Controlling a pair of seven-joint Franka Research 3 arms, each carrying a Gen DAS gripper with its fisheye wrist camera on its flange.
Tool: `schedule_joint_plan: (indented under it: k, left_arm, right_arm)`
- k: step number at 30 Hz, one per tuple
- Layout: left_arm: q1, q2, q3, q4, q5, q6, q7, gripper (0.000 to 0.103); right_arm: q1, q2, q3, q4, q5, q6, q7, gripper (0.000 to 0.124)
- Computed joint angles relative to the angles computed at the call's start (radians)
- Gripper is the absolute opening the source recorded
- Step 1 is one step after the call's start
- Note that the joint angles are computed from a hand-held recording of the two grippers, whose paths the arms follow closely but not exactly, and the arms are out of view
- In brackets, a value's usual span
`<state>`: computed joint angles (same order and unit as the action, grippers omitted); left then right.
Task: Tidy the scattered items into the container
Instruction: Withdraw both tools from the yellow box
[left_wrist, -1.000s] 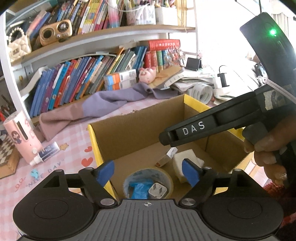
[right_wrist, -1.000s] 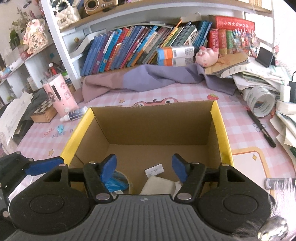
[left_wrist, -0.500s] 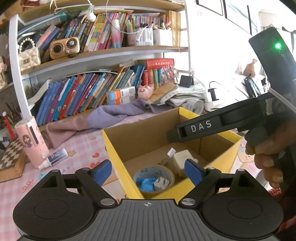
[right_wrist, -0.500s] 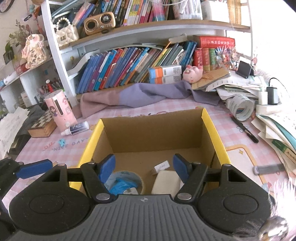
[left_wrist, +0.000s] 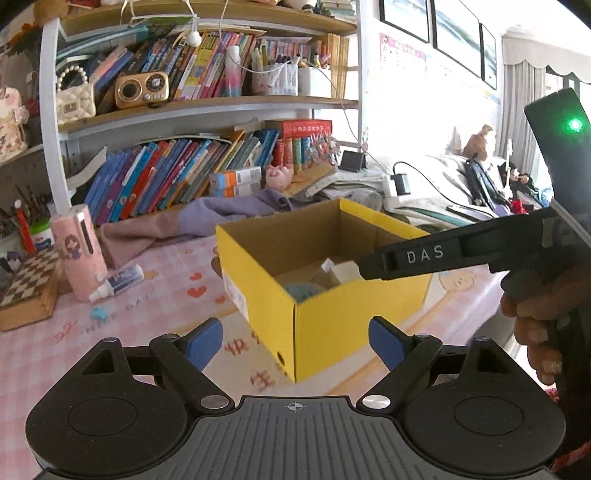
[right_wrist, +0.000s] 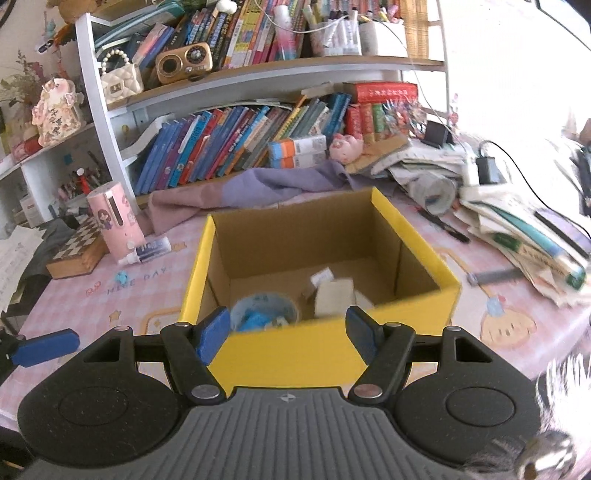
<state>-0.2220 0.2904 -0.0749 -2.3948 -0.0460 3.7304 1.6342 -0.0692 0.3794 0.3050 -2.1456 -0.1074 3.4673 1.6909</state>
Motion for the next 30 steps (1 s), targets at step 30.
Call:
schedule_joint_plan:
  k: [30]
  left_arm:
    - [0.052,-0.179,-0.037,-0.273,-0.107,-0.004,-0.034,0.089]
  right_arm:
    - [0.087,-0.154,0.005,-0.241,-0.008,-0.049,0.074,0.072]
